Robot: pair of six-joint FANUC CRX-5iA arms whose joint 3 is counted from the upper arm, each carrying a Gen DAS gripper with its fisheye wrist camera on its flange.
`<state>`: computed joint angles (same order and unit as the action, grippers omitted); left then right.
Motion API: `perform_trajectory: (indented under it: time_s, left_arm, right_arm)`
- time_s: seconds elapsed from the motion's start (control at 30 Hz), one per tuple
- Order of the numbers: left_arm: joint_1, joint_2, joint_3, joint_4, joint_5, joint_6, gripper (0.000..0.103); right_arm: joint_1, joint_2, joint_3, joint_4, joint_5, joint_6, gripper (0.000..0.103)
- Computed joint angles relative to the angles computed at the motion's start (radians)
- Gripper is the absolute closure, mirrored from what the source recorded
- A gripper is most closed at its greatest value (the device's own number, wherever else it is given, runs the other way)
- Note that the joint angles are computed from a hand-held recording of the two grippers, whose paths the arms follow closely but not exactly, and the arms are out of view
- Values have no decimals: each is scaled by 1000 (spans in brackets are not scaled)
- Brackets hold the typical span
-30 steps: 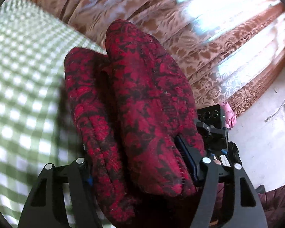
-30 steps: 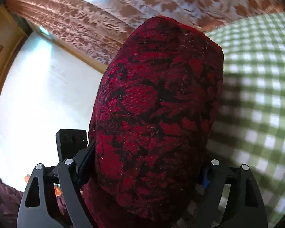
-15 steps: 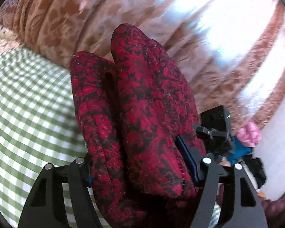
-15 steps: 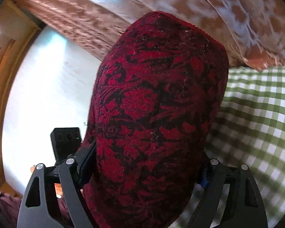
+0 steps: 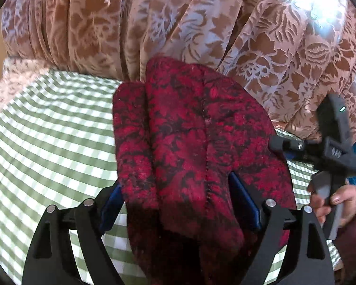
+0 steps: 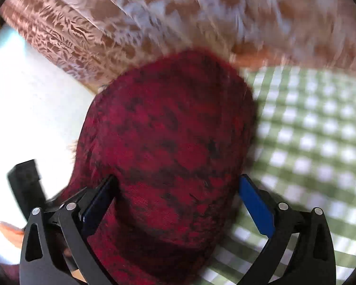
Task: Fold small clothes
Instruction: 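Lower the folded sweater onto the bed and open both grippers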
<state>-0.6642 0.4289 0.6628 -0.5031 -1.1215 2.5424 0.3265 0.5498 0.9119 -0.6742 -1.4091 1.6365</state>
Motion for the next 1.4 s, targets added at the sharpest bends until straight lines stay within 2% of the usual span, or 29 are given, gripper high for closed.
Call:
perform_trajectory:
  time_s: [0.17,0.27,0.4,0.53,0.67,0.73,0.83,1.23,1.4]
  left_arm:
    - [-47,1,30,-105,-68,39,17]
    - [-58,-5,21,-139,-82,59,14]
    - [-51,-22,-19,-143,-72,95,13]
    - [-35,-39,-75,-130,-43,147,12]
    - [-24,-62,-136,-122,1,223,10]
    - [-33,-67,-141,-133,-4,246,10]
    - [-63,-61,-119,-176,-52,265,7]
    - [-161,-28,-28,-290,-230,291,4]
    - [-193,-25,-10,-313,-290,319,3]
  right_arm:
    - [124,-121,-135,247,230,-13,3]
    - [189,-147,-187,364,310,-22,3]
    - [246,-97,-148,454,299,-97,6]
    - [310,-61,-168,585,319,-174,5]
    - [367,-83,-287,731,436,-206,3]
    - [370,-85,-288,737,440,-208,3]
    - [363,-105,-302,724,448,-204,3]
    - [344,-270,-486,670,514,-258,3]
    - [352,-360,-599,695,538,-321,3]
